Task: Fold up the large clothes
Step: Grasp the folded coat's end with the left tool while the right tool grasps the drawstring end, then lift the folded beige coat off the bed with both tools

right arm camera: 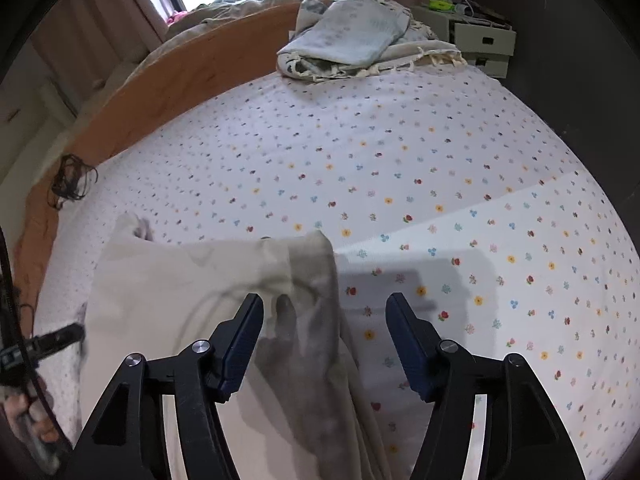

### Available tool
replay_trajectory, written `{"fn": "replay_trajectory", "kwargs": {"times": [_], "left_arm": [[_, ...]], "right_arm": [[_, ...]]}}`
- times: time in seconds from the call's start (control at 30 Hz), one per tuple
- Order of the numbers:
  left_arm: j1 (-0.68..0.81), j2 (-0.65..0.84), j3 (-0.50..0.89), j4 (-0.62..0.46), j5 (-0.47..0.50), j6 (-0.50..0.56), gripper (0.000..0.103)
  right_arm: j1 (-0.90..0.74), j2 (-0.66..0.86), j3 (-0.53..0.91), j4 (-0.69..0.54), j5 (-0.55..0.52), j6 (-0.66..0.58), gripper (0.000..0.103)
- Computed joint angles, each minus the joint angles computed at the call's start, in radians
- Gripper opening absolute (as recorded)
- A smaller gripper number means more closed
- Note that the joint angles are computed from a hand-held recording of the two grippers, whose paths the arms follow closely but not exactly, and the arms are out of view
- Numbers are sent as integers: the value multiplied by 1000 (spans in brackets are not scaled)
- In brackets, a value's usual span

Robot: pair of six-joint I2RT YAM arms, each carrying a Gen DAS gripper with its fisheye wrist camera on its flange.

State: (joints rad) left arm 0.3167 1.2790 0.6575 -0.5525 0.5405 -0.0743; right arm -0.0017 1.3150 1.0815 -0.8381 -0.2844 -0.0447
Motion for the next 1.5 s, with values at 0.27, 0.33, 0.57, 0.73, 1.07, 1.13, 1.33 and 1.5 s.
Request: {"fn": "replay_trajectory", "kwargs": {"times": [0.27, 0.33, 0.57, 0.73, 1.07, 1.13, 1.33, 1.5], "left_arm": [[-99, 131, 61, 79, -115, -55, 50], [-118, 159, 66, 106, -139, -71, 50], [-122, 160, 71, 100, -153, -91, 50], [-89, 82, 42, 36, -131, -59, 50], [-64, -28, -40, -41, -95, -27, 50], [-62, -18, -54, -22, -90, -31, 50], [-97, 47, -41, 63, -109, -81, 50], [-167, 124, 14, 111, -199, -115, 50]], "right_arm": [[78, 130, 1, 32, 56, -7, 13], [80, 141, -3, 53, 87, -13, 13], [-18, 190, 36, 20, -8, -30, 33], [-147, 206, 61, -114, -218, -150, 72], [-266, 277, 45, -327, -384, -375, 72], [-264, 294, 41, -360, -409, -406, 72], [-237, 361, 46, -326, -502, -356, 72], [-192, 422, 89, -290, -558, -303, 72]]}}
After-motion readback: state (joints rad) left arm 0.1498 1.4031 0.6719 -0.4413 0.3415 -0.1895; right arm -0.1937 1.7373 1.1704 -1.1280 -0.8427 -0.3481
